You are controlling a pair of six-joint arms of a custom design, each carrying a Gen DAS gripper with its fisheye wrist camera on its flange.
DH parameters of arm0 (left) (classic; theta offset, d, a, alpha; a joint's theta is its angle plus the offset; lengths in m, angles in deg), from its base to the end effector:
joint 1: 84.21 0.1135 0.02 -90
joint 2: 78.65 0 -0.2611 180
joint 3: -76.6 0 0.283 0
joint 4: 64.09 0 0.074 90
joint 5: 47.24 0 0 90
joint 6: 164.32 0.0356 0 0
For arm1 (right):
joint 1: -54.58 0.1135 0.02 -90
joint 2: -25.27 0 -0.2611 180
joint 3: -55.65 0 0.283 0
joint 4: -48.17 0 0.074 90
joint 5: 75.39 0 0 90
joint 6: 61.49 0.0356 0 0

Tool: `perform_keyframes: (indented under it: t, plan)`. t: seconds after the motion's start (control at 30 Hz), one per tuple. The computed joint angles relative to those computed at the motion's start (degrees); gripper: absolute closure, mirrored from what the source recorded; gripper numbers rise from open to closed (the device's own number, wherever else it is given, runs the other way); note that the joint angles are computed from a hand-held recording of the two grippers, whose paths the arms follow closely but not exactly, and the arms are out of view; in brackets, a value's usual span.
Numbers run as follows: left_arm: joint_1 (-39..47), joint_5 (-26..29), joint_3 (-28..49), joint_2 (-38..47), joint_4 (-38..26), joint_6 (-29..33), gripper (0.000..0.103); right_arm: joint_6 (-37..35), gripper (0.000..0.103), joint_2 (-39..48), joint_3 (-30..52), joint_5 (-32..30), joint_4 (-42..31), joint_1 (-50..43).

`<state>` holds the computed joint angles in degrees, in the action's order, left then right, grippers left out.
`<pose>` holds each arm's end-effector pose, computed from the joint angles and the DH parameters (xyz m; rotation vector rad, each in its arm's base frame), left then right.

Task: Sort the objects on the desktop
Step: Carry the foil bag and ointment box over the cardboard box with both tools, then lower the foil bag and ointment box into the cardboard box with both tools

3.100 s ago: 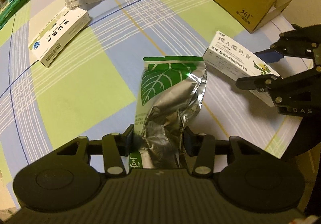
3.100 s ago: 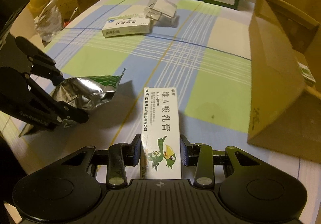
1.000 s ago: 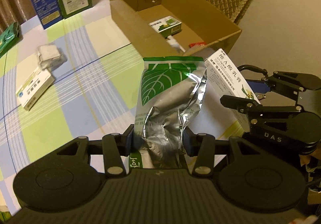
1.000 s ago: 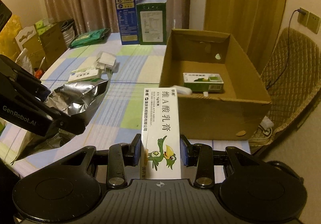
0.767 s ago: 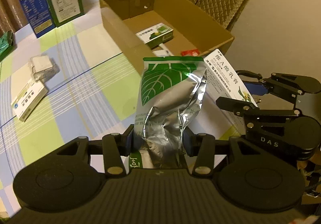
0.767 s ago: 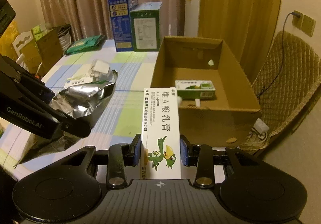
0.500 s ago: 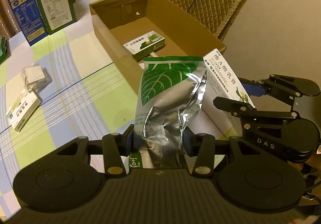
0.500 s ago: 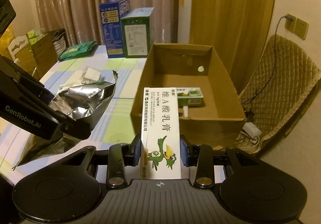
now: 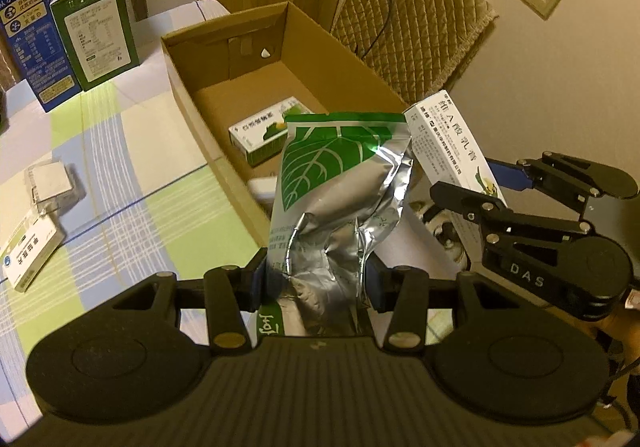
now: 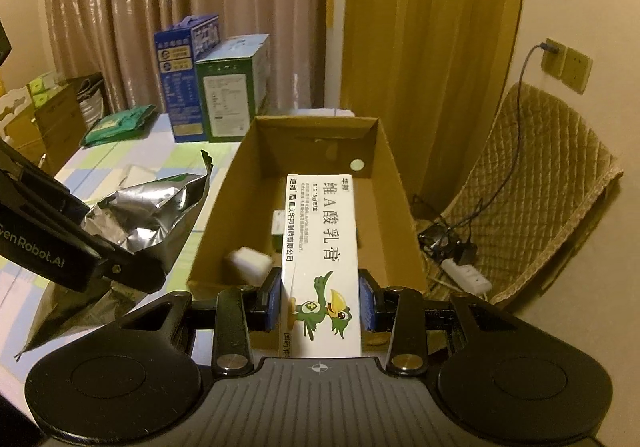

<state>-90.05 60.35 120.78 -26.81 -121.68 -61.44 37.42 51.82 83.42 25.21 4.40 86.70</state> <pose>0.1823 -0.0295 0.1831 0.5235 2.6186 -0.3762 0.1302 0.0740 0.1625 -0.3710 2.2727 0.1545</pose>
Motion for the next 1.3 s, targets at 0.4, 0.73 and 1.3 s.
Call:
perform_keyframes:
  t: [0.4,0.73,1.3]
  plan:
    - [-3.4,-0.5,5.3,14.5,10.9,-7.5,0.061,-6.8,0.068,20.1,3.3,-8.2,16.4,-11.3]
    - [-1.9,1.3,10.7,25.2,17.2,-12.3,0.061,-8.5,0.068,33.9,7.6,-11.6,24.8,-16.0]
    - [-1.2,4.2,14.0,35.8,25.9,-21.8,0.061,-7.6,0.068,48.1,12.0,-13.6,32.8,-18.3]
